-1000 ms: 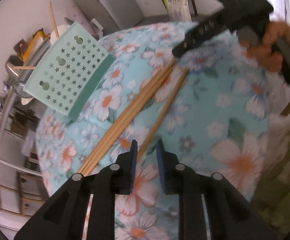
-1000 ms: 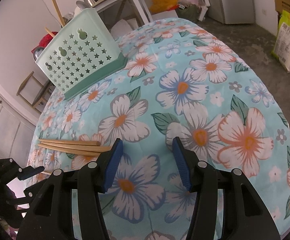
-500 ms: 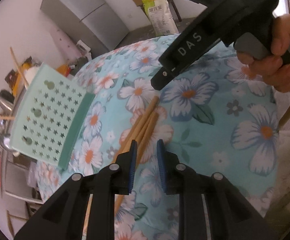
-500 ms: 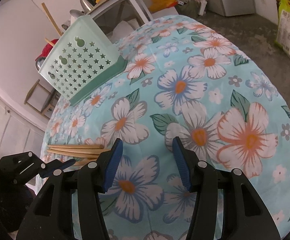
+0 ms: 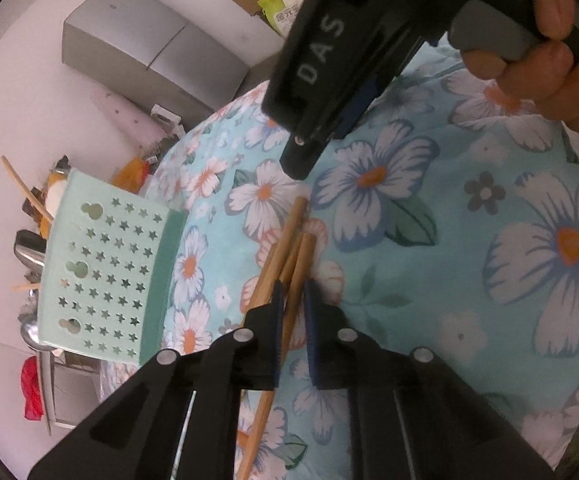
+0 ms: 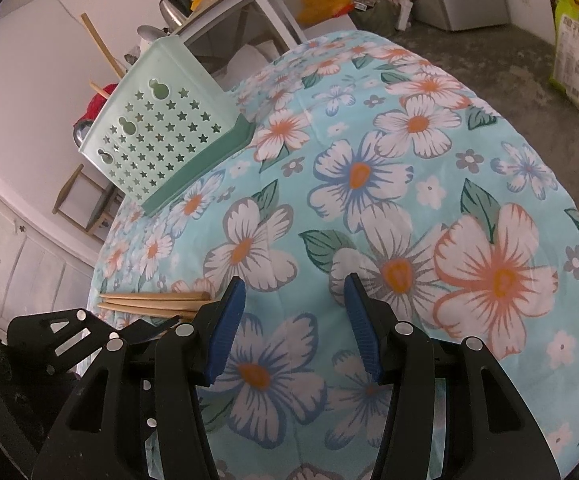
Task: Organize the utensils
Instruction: 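Grasp one bamboo chopstick with the left tool and lift it upright, then hold the chopstick upright in the left tool while the right tool moves over the chopsticks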
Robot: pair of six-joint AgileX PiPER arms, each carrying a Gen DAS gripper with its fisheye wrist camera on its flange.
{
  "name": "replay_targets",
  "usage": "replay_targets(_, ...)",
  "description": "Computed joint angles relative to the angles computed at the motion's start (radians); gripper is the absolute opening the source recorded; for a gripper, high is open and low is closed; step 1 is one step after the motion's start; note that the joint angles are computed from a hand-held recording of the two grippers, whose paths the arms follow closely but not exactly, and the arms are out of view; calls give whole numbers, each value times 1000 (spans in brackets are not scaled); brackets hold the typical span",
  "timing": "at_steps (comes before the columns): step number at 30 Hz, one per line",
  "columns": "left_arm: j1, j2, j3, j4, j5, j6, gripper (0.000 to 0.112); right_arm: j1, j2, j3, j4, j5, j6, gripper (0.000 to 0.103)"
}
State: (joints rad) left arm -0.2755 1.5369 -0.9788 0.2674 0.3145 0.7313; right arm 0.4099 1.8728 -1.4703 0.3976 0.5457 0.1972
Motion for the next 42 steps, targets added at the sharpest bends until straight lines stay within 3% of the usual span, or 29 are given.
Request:
replay_targets(7, 48, -91, -21, -177, 67, 130, 8, -10, -7, 12, 37, -3, -25, 50)
replay_targets(13, 176, -120, -147, -419, 167, 237, 6, -13, 3, -13, 26, 25, 6, 50)
replay_targets(24, 488, -71, -458, -844, 378, 204, 5, -5, 9, -64, -30, 76, 102, 50)
replay_targets(33, 735, -36, -525, -1218, 488, 176, 5, 12, -2, -85, -26, 86, 108, 49)
replay_targets(42, 837, -27, -490, -1318, 545, 137, 5, 20, 8, -103, 3, 96, 94, 49)
